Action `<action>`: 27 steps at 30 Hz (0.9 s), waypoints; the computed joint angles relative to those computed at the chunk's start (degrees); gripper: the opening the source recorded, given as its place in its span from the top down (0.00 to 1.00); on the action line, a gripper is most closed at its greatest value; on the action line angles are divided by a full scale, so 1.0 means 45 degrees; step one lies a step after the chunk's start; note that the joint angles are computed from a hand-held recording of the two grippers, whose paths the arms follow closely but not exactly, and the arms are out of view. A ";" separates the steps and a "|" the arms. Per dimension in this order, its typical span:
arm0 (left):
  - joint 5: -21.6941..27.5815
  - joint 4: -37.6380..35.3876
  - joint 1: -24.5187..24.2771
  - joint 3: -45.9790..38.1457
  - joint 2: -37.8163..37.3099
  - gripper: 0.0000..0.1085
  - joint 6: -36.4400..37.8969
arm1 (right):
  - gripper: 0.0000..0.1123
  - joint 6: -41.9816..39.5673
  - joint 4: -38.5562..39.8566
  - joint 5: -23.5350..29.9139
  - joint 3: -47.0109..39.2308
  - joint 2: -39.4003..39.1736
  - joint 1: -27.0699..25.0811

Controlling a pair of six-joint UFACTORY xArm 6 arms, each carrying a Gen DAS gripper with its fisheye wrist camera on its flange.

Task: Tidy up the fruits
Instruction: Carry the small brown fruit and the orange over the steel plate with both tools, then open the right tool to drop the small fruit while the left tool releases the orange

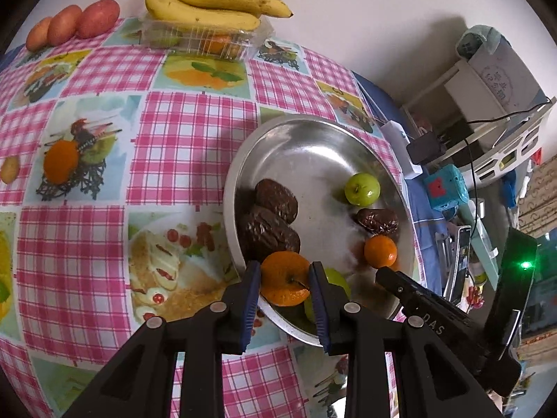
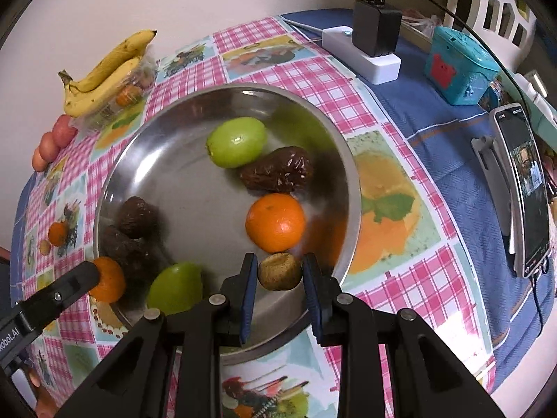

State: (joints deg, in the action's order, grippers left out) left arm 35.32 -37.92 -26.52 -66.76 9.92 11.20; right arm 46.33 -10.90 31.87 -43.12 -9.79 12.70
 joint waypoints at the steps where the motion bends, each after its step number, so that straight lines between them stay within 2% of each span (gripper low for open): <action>1: 0.0060 0.0053 0.0004 -0.0035 0.0058 0.73 -0.0071 | 0.75 0.0057 -0.0072 -0.0046 0.0026 -0.0006 -0.0026; 6: -0.0104 0.0210 -0.0009 0.0015 0.0054 0.73 -0.0207 | 0.75 0.0287 -0.0511 0.0026 -0.0017 0.0037 -0.0026; 16: 0.0241 0.0073 0.0244 0.0095 -0.0077 0.73 -0.0373 | 0.75 0.0455 -0.0484 -0.0168 0.0160 -0.0081 -0.0088; 23: 0.0146 0.0096 0.0433 0.0317 -0.0411 0.73 -0.0462 | 0.71 0.0422 -0.0357 -0.0209 0.0135 -0.0079 -0.0035; 27: -0.0287 0.1218 0.0603 0.0563 -0.0670 0.71 -0.1406 | 0.71 0.0629 -0.0646 -0.0379 0.0124 -0.0224 0.0020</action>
